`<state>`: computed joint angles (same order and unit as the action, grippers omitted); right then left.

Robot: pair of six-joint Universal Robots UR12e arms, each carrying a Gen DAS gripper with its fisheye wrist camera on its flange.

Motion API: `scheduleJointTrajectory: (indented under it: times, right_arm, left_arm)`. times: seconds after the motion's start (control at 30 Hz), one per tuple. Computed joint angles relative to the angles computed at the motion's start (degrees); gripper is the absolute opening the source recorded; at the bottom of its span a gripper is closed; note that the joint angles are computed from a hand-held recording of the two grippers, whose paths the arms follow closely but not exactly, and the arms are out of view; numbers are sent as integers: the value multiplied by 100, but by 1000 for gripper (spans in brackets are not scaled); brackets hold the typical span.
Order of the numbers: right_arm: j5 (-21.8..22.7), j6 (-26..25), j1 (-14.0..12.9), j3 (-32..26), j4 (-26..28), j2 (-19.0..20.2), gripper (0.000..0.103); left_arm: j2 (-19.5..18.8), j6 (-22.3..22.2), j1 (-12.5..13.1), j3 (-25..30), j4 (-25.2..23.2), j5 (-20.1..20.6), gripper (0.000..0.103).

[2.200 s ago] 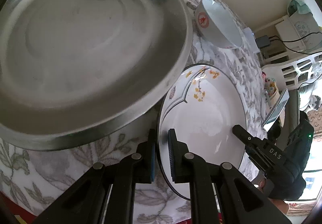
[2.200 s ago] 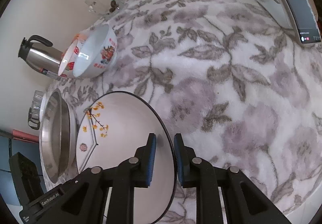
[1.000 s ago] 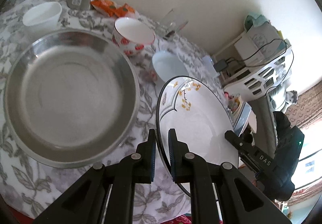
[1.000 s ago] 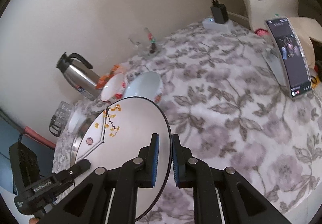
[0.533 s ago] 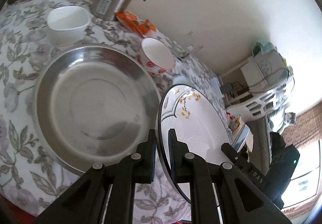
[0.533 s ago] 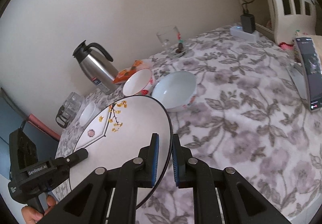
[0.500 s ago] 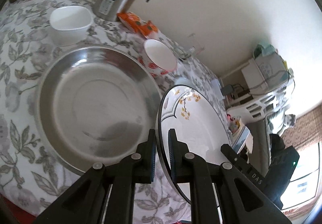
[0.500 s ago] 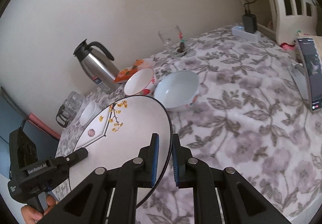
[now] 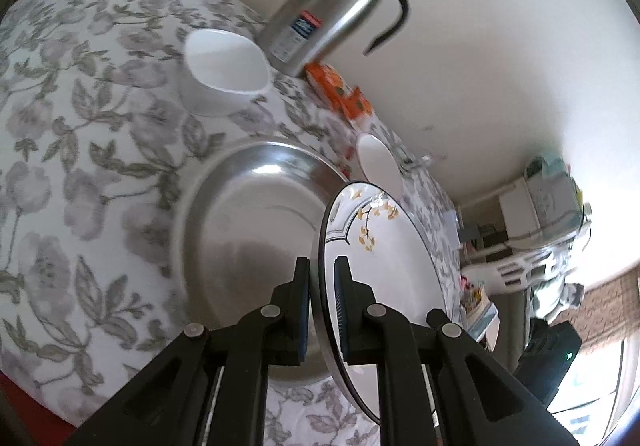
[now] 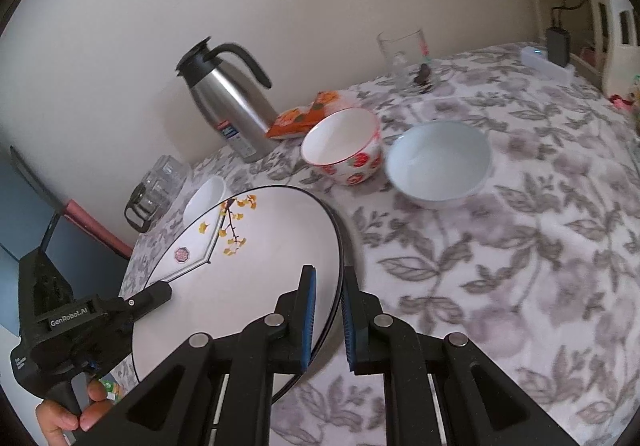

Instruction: Organize plates and bowls

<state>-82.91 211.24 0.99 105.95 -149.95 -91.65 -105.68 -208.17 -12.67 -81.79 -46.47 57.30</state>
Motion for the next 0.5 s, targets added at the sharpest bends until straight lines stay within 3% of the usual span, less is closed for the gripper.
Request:
scheduleJointTrajectory:
  times: [0.2,0.5]
  right_arm:
    - [41,28,143,-176,16,239,13]
    - [-146,17,220,-338,27,492,13]
  left_arm:
    - [-10,-106,143,-15,-29,114,12]
    - [-179,-148,142,95,-230,278,12]
